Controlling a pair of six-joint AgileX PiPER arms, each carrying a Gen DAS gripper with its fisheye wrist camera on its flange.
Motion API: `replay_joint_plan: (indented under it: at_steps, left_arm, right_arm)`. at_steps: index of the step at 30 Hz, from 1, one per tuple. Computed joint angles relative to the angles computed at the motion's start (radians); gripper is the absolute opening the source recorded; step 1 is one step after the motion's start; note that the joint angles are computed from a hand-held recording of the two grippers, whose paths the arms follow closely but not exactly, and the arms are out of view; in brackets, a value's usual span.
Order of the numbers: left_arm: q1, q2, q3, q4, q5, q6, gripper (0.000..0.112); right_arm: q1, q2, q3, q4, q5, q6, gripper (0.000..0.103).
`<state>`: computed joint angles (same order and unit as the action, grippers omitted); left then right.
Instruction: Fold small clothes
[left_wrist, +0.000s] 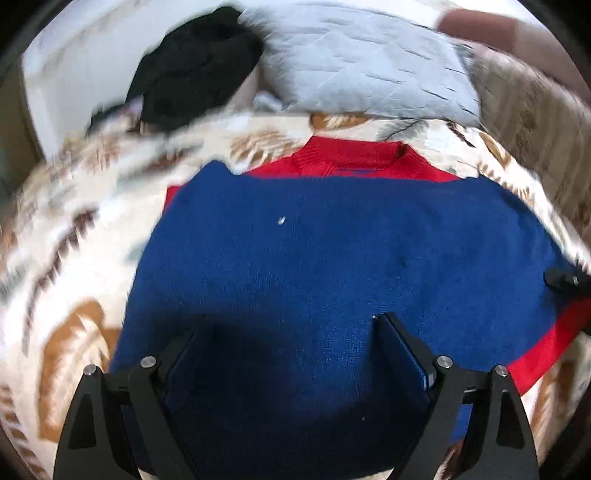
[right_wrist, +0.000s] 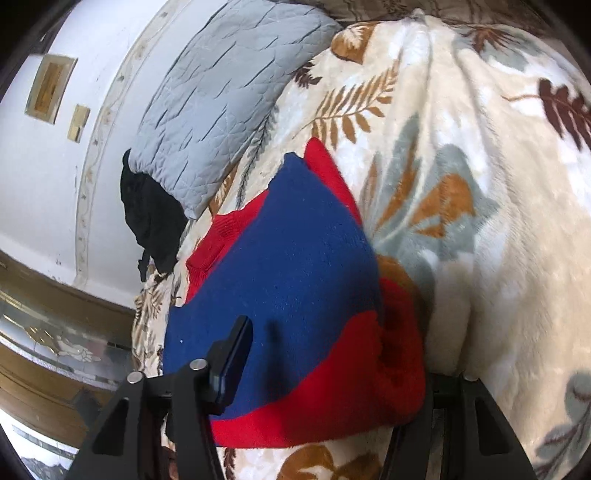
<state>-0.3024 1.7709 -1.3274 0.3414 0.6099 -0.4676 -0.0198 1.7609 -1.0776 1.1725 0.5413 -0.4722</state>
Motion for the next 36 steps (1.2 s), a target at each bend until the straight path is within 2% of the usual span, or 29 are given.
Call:
replay_joint_plan:
  at_steps: [3, 6, 11, 13, 16, 19, 21, 22, 25, 29, 33, 36]
  left_arm:
    - [0.018, 0.000, -0.010, -0.073, 0.006, 0.054, 0.090]
    - [0.016, -0.004, -0.009, -0.070, 0.010, 0.057, 0.090]
    - [0.017, -0.008, -0.010, -0.078, 0.017, 0.061, 0.090]
    - [0.021, -0.018, -0.009, -0.087, 0.014, 0.059, 0.090]
    - [0.028, -0.035, 0.000, -0.075, 0.002, 0.041, 0.090]
    - [0.036, -0.004, -0.020, -0.100, 0.028, 0.068, 0.090]
    - [0.020, -0.001, -0.010, -0.045, 0.021, 0.038, 0.090]
    - [0.019, -0.001, -0.014, -0.048, 0.026, 0.041, 0.090]
    - [0.028, -0.001, -0.014, -0.074, 0.025, 0.060, 0.090]
    - [0.032, -0.008, -0.010, -0.091, 0.026, 0.077, 0.090]
    - [0.125, -0.062, 0.010, -0.298, 0.000, 0.213, 0.090]
    - [0.236, -0.127, 0.043, -0.403, -0.051, 0.256, 0.090]
  right_arm:
    - [0.013, 0.016, -0.035, -0.107, -0.004, 0.086, 0.020]
    - [0.038, 0.008, -0.054, -0.210, -0.020, 0.156, 0.020]
    - [0.006, 0.018, -0.031, -0.074, 0.002, 0.070, 0.024]
    - [-0.004, 0.023, -0.029, -0.034, 0.018, 0.042, 0.033]
    - [0.006, 0.022, -0.042, -0.058, 0.019, 0.065, 0.039]
    - [0.003, 0.034, -0.052, -0.051, 0.025, 0.067, 0.040]
    - [0.002, 0.043, -0.058, -0.056, 0.025, 0.063, 0.040]
    - [0.011, 0.044, -0.071, -0.110, 0.016, 0.107, 0.032]
    - [0.042, 0.036, -0.104, -0.273, 0.002, 0.229, 0.021]
    - [0.062, 0.024, -0.135, -0.372, 0.002, 0.310, 0.018]
    - [0.113, 0.009, -0.232, -0.525, 0.006, 0.431, 0.016]
    - [0.222, 0.014, -0.407, -0.764, 0.018, 0.603, 0.016]
